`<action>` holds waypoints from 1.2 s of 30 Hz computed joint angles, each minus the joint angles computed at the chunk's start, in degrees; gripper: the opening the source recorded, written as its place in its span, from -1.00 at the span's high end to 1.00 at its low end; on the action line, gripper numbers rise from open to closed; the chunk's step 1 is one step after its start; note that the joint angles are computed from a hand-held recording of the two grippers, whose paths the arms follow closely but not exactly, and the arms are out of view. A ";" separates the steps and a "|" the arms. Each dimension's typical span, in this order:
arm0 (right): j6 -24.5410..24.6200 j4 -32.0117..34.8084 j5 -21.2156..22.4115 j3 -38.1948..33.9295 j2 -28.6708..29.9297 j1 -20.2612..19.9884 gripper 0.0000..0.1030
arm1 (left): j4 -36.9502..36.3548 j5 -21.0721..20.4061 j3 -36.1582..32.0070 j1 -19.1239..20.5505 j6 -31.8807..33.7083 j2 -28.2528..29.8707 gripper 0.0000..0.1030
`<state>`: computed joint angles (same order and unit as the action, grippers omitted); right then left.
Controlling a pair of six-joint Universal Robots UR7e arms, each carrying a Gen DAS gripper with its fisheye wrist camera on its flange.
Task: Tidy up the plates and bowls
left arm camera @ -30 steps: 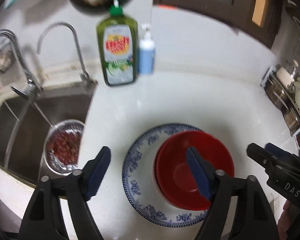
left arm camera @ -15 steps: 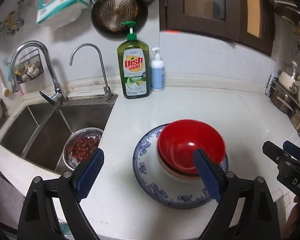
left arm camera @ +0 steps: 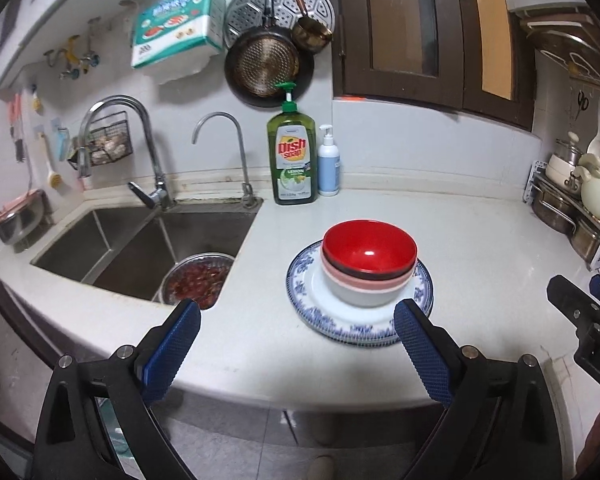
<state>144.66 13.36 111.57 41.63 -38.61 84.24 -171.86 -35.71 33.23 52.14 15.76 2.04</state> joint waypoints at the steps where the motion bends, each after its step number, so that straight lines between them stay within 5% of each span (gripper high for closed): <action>1: -0.13 -1.63 -0.08 3.02 -1.58 0.02 -0.63 | -1.89 0.56 2.54 -0.40 0.53 -1.02 -0.92; 5: -0.52 -7.34 -0.60 14.21 -7.67 0.00 -0.63 | -5.75 2.37 11.73 -1.77 -0.14 -5.19 -0.92; 17: 0.40 -13.90 0.16 28.62 -15.27 1.08 -0.63 | -14.97 2.12 28.94 -3.55 1.15 -13.63 -0.92; 36: 2.00 -22.09 3.13 40.08 -20.53 3.66 -0.63 | -22.74 0.37 39.14 -4.68 3.84 -19.00 -1.00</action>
<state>146.66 -8.73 114.70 81.71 -59.14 87.90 -194.61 -35.34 72.37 47.46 19.60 -16.96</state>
